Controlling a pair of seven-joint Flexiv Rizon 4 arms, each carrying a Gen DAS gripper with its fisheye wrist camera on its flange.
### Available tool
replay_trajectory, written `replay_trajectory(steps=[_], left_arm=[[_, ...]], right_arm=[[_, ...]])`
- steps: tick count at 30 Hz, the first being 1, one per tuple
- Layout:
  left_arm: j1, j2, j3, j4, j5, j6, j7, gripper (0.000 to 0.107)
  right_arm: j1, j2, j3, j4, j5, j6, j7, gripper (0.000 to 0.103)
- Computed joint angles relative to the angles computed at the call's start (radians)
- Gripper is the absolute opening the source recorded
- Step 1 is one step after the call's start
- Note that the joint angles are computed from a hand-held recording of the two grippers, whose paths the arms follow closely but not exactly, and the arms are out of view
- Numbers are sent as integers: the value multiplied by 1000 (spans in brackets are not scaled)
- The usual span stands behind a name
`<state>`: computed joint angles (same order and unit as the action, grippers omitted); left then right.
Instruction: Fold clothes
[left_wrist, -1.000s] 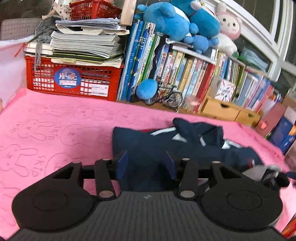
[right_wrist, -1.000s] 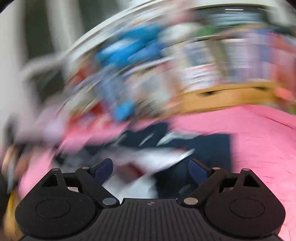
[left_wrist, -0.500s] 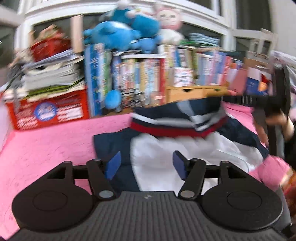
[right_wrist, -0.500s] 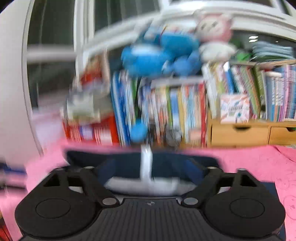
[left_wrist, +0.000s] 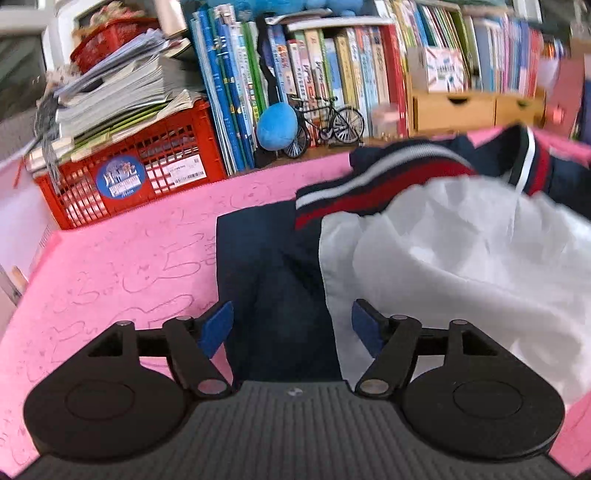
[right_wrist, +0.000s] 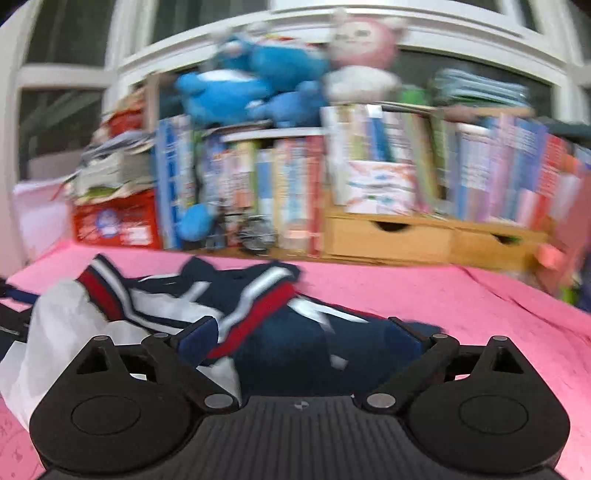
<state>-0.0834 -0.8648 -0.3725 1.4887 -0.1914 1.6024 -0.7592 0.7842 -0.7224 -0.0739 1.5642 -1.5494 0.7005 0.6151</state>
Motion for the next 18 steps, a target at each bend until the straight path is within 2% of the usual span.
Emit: replay_trajectory(steps=[1, 2, 3, 4, 5, 6, 7, 8, 9, 10, 12, 15, 17, 18], left_arm=[[-12, -6, 15, 1, 7, 23, -2, 77], [-14, -11, 19, 1, 12, 33, -4, 78], [-8, -16, 11, 2, 13, 38, -6, 79], [-1, -21, 3, 2, 15, 43, -8, 80], [5, -26, -5, 2, 18, 47, -10, 81], [12, -32, -13, 1, 17, 48, -14, 84], [23, -39, -27, 0, 10, 41, -23, 85], [43, -45, -52, 2, 4, 35, -28, 87], [69, -52, -85, 9, 0, 34, -29, 88], [91, -60, -114, 15, -3, 36, -32, 90], [113, -76, -145, 16, -7, 41, -42, 96], [130, -76, -164, 12, -25, 5, -58, 97], [134, -76, -169, 15, -27, 7, -58, 97], [132, -76, -167, 15, -25, 11, -57, 97]], right_arm=[[-23, -25, 2, -37, -3, 61, -50, 93], [-44, -53, 6, -76, 22, 117, -110, 80], [-54, -79, 10, -111, 83, 134, -182, 63], [-49, -100, 11, -141, 172, 86, -261, 58], [-30, -110, 1, -161, 256, -12, -300, 57], [-25, -118, 5, -180, 319, -112, -298, 66], [-4, -102, -23, -167, 413, -179, -231, 65], [-2, -92, -22, -168, 489, -256, -171, 54], [8, -80, -22, -166, 552, -317, -148, 52], [12, -54, -14, -130, 549, -330, -117, 52], [29, -4, -23, -26, 406, -236, -69, 55], [52, -1, -18, -8, 235, -165, -106, 57], [33, 4, -23, 0, 79, -19, -49, 61], [3, 0, -20, -8, -1, 95, 1, 62]])
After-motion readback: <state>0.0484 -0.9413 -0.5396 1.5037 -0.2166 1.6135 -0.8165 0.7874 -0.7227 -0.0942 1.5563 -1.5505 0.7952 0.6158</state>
